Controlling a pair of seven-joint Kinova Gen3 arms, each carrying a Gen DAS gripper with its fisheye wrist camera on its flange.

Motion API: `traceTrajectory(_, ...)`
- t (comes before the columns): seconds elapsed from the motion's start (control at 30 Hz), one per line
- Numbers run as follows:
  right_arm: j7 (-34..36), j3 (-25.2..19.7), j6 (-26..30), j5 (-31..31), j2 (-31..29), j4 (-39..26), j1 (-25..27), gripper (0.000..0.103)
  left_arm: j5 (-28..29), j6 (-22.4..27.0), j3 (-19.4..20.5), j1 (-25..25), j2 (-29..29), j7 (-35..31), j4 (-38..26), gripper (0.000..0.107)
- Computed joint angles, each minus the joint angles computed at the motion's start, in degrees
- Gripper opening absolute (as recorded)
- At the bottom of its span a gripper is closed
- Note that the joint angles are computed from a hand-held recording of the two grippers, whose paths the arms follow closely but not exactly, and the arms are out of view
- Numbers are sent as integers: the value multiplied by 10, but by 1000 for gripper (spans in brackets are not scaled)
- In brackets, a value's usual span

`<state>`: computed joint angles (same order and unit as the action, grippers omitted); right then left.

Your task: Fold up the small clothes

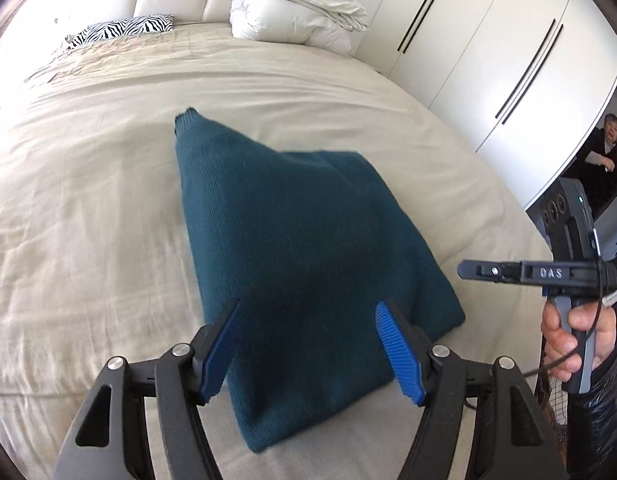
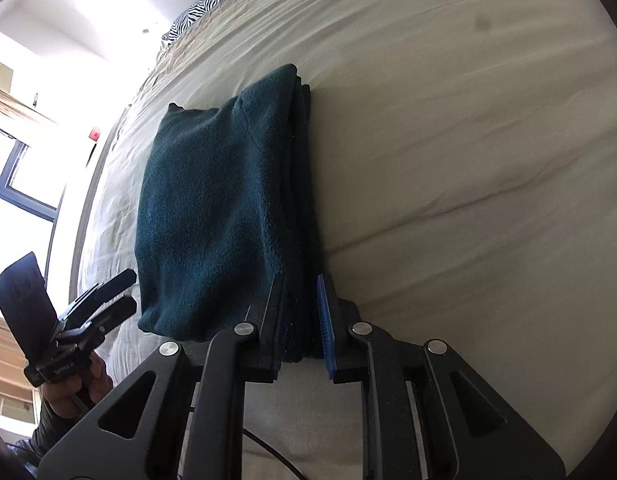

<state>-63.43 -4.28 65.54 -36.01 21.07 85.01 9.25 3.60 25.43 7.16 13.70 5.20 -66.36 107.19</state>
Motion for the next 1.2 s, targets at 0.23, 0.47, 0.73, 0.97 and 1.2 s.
traceTrajectory(0.23, 29, -105, 42, -138, 85, -80, 80, 15, 113, 52, 22, -102, 120, -116, -144, 59)
traceTrajectory(0.47, -63, -61, 46, -155, 185, -181, -12, 15, 65, 49, -21, -47, 178, -89, -170, 56)
traceTrajectory(0.73, -89, -100, 14, -132, 223, -183, 11, 0, 48, 33, -8, -49, 207, -84, -190, 56)
traceTrajectory(0.97, -6, -105, 42, -156, 136, -104, 38, 7, 3, 38, -39, -7, 217, -37, -208, 56)
traceTrajectory(1.2, 78, -85, 12, -192, 109, -8, 47, 7, -34, 31, -50, 14, 214, -6, -202, 57)
